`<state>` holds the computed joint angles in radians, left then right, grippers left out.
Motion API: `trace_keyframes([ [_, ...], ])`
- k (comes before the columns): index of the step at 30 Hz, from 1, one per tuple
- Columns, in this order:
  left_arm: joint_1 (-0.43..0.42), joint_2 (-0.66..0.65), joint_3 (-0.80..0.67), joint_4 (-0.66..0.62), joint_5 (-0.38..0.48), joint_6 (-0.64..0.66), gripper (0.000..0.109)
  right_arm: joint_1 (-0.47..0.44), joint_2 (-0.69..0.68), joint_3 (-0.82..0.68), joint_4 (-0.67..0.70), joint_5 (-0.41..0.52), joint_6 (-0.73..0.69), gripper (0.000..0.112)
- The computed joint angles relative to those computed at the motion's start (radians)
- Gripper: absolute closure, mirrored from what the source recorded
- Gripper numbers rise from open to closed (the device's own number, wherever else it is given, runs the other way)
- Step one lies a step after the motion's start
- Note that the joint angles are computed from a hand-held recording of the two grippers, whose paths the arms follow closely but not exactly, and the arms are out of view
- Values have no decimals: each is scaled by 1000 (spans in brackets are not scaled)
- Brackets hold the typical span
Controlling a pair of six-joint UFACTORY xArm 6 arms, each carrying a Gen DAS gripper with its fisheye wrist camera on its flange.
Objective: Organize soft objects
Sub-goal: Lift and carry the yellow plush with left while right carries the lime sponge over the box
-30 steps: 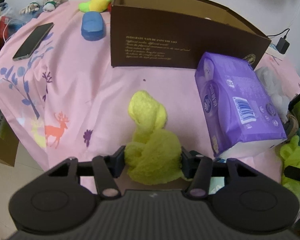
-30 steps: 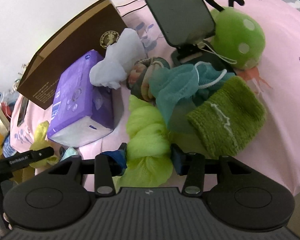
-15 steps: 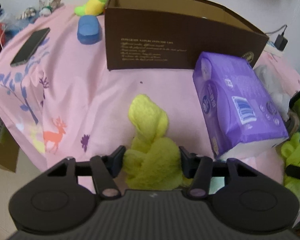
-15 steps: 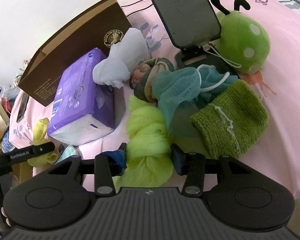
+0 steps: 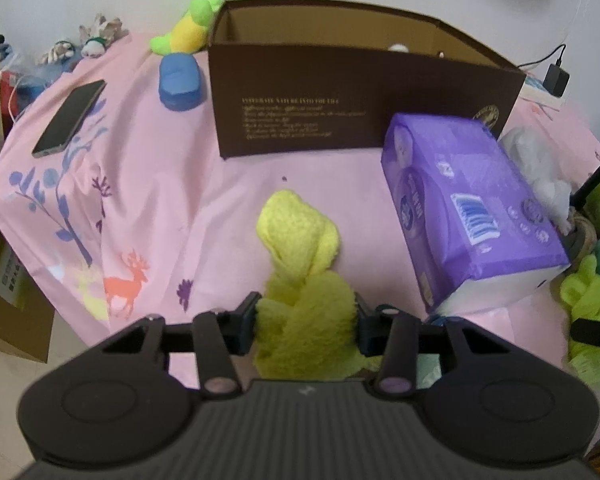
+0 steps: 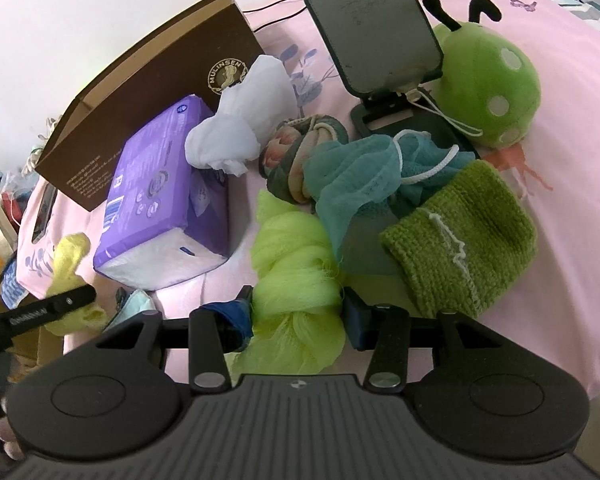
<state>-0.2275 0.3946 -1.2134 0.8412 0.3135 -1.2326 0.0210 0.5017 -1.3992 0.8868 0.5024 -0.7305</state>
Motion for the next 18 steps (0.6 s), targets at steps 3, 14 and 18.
trace_keyframes([
  [3, 1, -20, 11, 15, -1, -6, 63, -22, 11, -29, 16, 80, 47, 84],
  [14, 21, -71, 32, -7, -31, 8, 63, -31, -23, -56, 127, 201, -13, 84],
  [18, 31, -92, 30, 0, -59, 15, 63, -26, -30, -62, 162, 197, -38, 84],
])
